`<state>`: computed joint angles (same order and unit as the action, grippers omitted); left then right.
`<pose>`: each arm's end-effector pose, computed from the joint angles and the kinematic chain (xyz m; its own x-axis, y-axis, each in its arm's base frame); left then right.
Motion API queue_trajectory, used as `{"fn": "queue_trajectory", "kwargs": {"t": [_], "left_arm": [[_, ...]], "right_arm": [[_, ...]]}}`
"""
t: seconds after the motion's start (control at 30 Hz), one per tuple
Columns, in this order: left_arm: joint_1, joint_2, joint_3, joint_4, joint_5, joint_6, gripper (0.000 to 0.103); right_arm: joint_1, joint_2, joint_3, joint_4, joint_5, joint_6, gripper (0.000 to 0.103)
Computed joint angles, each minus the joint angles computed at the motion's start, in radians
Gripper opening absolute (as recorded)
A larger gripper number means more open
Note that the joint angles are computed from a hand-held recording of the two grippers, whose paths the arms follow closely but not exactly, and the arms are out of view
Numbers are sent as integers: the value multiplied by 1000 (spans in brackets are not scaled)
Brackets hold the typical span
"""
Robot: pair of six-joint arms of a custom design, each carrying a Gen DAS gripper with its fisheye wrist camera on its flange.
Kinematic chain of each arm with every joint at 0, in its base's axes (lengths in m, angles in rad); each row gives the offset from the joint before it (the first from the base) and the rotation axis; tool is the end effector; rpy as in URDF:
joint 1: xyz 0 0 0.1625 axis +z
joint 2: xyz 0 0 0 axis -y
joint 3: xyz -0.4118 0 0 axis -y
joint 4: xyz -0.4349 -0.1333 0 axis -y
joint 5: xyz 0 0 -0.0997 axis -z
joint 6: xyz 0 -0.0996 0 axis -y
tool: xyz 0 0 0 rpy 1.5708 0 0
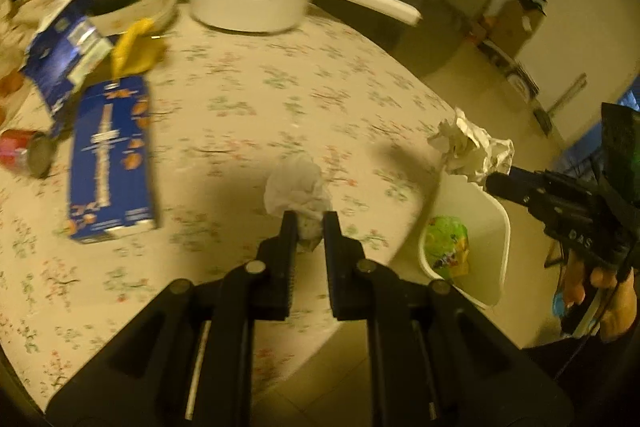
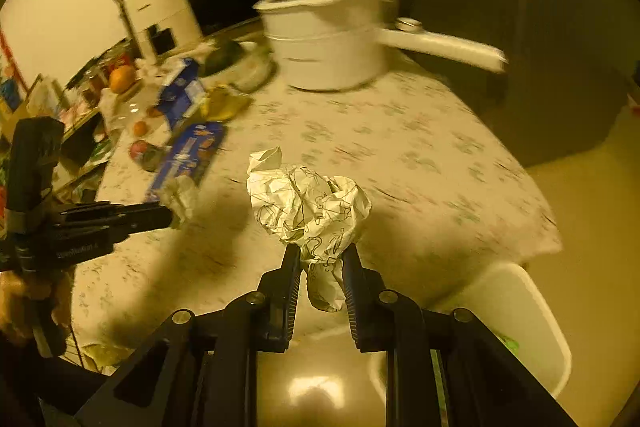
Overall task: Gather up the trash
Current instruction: 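Carry the tissue and foil over the white bin and open both tools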
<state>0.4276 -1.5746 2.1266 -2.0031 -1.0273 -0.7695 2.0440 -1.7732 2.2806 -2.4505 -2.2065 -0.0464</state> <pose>-0.3397 -0.3579 0.2497 -0.8432 0.2913 -0.4519 0.4411 0.8554 -0.2715 0.2571 -0.3395 0.3162 -0.7941 -0.2127 0.5693 -0.4618 0.8201 -0.3377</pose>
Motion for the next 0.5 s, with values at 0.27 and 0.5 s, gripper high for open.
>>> {"fn": "queue_trajectory", "kwargs": {"t": [0.27,0.5], "left_arm": [[-34,154,-20,-118,-109,97,15],[-52,267,-32,-233,-215,164,15]], "right_arm": [[-113,-189,50,176,-63,70,22],[-182,-297,74,283,-82,99,22]]}}
